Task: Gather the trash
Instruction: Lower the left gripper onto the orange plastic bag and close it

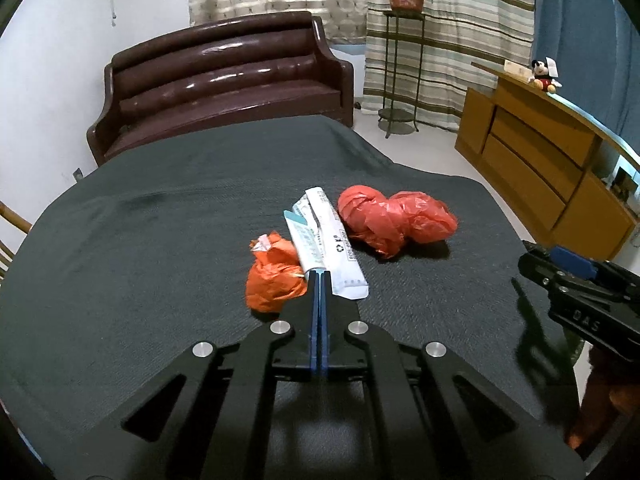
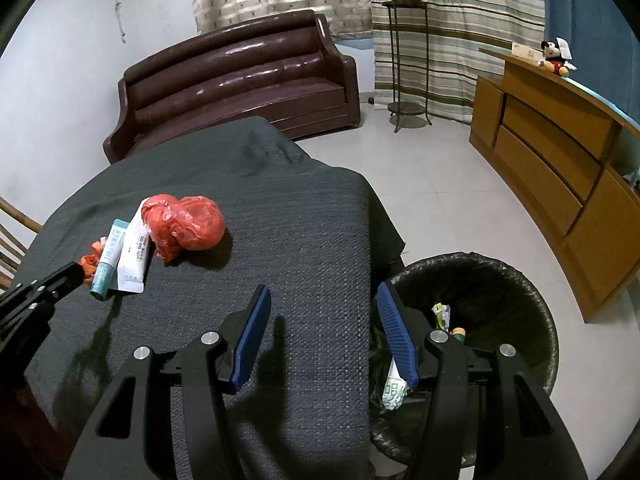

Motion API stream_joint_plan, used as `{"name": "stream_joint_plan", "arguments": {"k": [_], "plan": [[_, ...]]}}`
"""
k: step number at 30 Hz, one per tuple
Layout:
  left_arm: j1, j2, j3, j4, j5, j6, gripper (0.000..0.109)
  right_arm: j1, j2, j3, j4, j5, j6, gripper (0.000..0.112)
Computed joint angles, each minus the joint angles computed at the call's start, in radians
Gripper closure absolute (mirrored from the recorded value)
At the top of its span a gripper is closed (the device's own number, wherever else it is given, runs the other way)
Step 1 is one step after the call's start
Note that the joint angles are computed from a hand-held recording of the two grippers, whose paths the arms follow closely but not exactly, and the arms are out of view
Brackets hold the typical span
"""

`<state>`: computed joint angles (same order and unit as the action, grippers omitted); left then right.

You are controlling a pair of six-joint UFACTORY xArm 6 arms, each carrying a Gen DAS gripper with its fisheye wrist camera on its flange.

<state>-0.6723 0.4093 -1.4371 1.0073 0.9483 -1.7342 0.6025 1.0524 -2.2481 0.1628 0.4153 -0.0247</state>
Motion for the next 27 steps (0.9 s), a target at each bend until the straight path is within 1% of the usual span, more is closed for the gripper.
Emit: {"name": "stream_joint_plan", "arguments": {"k": [4,5,7,9,10,12,13,14,17,21,27], "plan": [[0.008,-0.033,0.044,-0.004,-0.007,-0.023,0.108,0.001,0.004,-0.007,-0.004,0.003,0.002,0.057],[0.011,-0.036,0.05,-0.011,-0.01,-0.022,0.106,0.002,0.001,-0.002,-0.004,0.002,0.002,0.057],[0.022,-0.047,0.071,-0.02,-0.015,-0.038,0.098,0.004,0.001,-0.002,-0.004,0.003,0.001,0.057],[0.028,-0.053,0.082,-0.024,-0.016,-0.053,0.059,0.006,0.0,0.002,-0.006,0.0,0.0,0.057],[0.03,-0.059,0.091,-0.017,-0.014,-0.069,0.056,0.007,0.005,-0.007,-0.009,0.006,0.001,0.057],[0.035,-0.057,0.093,-0.018,-0.013,-0.062,0.055,0.008,0.016,-0.025,-0.015,0.016,0.004,0.057],[0.038,-0.053,0.089,-0.022,-0.015,-0.047,0.052,0.009,0.021,-0.035,-0.019,0.021,0.007,0.057],[0.04,-0.048,0.09,-0.025,-0.011,-0.03,0.046,0.009,0.028,-0.046,-0.023,0.027,0.01,0.057],[0.048,-0.04,0.085,-0.033,-0.008,0.0,0.045,0.011,0.044,-0.075,-0.034,0.041,0.017,0.057],[0.077,-0.043,0.096,-0.046,-0.046,0.025,0.039,0.014,0.081,-0.139,-0.05,0.077,0.025,0.057],[0.125,-0.055,0.132,-0.055,-0.131,0.036,0.038,0.019,0.122,-0.212,-0.071,0.116,0.039,0.057]]}}
